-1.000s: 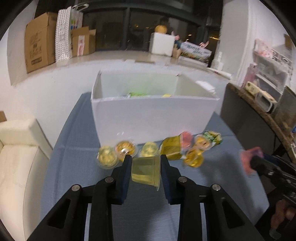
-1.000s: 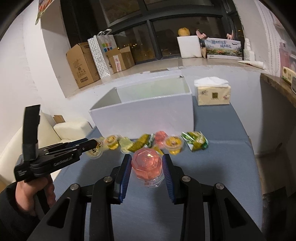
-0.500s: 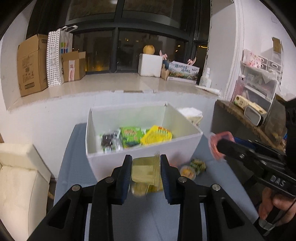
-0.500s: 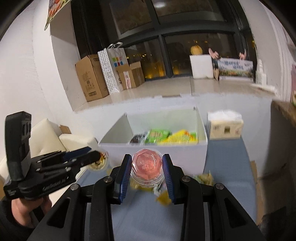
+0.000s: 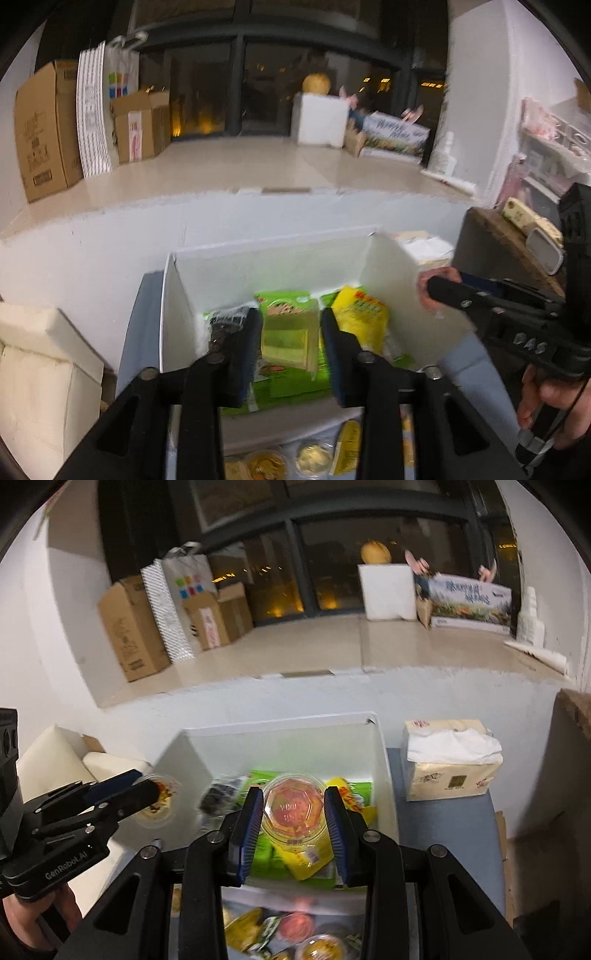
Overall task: Organize snacks
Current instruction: 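Carry both jelly cups over the white box and open both grippers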
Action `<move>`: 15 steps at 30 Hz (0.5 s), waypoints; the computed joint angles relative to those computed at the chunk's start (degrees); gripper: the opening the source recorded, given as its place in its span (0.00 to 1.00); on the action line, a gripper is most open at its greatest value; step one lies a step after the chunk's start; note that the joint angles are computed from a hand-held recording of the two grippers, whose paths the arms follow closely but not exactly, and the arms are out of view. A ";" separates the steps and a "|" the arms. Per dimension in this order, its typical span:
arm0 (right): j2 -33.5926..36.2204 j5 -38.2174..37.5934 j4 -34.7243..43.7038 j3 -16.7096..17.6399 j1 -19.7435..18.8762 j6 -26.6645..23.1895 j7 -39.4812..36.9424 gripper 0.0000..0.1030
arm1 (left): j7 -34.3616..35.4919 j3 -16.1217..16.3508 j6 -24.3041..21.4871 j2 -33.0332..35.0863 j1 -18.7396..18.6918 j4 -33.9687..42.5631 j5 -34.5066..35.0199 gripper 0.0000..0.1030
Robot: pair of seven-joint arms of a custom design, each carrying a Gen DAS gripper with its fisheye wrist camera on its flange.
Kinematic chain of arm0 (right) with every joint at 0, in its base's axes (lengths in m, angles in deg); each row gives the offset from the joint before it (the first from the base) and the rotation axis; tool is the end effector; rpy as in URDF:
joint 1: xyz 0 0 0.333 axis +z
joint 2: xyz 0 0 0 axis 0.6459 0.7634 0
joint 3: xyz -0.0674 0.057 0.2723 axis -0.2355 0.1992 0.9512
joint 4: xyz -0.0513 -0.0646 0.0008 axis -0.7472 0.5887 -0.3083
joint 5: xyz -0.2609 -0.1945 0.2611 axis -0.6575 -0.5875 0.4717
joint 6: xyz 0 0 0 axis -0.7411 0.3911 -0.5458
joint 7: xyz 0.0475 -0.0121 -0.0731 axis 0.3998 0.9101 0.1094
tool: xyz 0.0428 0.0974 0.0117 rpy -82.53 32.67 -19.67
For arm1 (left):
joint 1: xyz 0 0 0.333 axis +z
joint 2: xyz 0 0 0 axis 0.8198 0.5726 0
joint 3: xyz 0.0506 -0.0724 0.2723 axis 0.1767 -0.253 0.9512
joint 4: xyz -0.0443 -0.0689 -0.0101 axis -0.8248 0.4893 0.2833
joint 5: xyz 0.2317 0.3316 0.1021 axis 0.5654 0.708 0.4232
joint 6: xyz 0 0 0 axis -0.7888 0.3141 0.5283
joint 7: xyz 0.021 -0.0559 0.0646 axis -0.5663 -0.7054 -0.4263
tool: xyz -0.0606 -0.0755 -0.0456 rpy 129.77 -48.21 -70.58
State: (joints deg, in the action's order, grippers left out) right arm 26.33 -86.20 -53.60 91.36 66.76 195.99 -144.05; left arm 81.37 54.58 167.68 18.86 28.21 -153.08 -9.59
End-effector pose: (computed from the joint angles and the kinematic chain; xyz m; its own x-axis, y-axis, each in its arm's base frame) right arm 0.5331 0.3393 0.3891 -0.1875 -0.9591 -0.2120 -0.5975 0.2827 -0.7504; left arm 0.6203 -0.4620 0.3918 -0.5772 -0.8101 0.1024 -0.5765 0.3155 -0.7537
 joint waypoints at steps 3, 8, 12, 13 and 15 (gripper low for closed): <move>-0.89 -4.08 -1.37 -0.60 0.14 0.74 5.34 0.94 | -2.42 1.98 0.58 0.81 -1.01 0.16 0.97 1.00; -3.15 -4.78 -4.16 0.86 -0.32 0.35 6.53 1.00 | -1.66 0.51 1.52 -0.92 0.79 -3.62 0.34 1.00; -5.96 -6.12 -6.77 2.89 0.14 -2.74 8.50 1.00 | -3.85 2.48 3.89 -4.66 -0.33 -9.06 1.43 1.00; -7.19 -6.61 -7.96 3.64 0.46 -3.79 9.65 1.00 | -5.26 3.88 4.01 -6.08 -1.37 -10.83 2.40 1.00; -9.32 -8.31 -10.04 4.90 0.61 -4.06 11.81 1.00 | -6.46 4.21 5.12 -8.43 -1.47 -14.05 3.47 1.00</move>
